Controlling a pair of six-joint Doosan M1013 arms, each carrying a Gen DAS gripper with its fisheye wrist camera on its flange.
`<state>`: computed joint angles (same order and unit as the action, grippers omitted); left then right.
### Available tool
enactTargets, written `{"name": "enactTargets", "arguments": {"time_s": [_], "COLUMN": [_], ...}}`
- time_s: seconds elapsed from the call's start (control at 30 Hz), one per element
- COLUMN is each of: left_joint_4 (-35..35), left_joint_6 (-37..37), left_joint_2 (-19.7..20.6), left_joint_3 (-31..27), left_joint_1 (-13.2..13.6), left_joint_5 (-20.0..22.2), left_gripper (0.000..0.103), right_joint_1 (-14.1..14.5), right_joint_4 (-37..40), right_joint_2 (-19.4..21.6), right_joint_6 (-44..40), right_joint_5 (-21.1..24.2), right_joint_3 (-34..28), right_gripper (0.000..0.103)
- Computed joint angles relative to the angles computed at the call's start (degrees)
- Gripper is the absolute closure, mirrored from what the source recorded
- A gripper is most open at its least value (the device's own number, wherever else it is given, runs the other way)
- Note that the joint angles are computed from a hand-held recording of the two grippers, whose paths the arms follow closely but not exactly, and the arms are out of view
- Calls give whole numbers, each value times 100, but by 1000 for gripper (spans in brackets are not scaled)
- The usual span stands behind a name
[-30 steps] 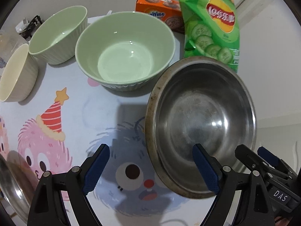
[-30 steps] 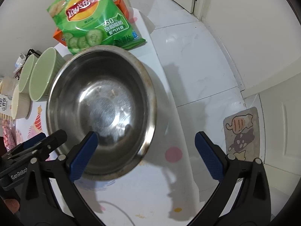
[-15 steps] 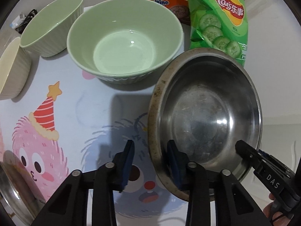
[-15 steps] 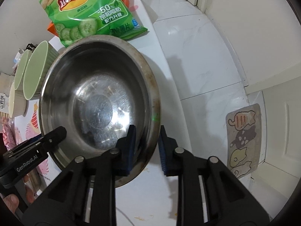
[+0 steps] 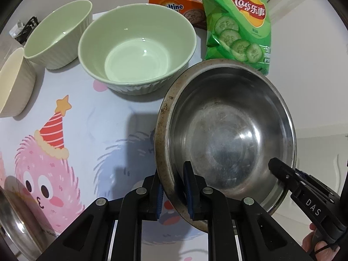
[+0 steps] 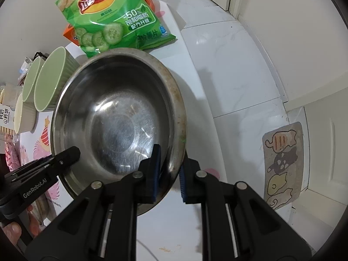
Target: Organize plates and bowls
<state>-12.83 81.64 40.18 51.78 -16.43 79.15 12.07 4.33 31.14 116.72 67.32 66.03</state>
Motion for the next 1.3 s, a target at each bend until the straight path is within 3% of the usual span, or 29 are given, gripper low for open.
{"name": "enactTargets", "arguments": {"time_s": [0.5, 0.8, 1.3], "left_joint_4": [179, 249, 460], "left_joint_6": [230, 288, -28], "left_joint_2": [-631, -1219, -1926], "left_joint_3": [627, 1464, 2354], "left_joint_1": [228, 632, 1393], "left_joint_5": [-523, -952, -1403], "left_gripper": [87, 87, 86], "right_joint_1": [350, 711, 1408], "right_joint_4": [-129, -107, 134], "right_joint_2": [-237, -189, 209], "right_joint_6": [15, -122, -712], "right_joint_5": [-261, -296, -116], "right_joint_3": [57, -91, -828], "right_gripper": [85, 85, 85]}}
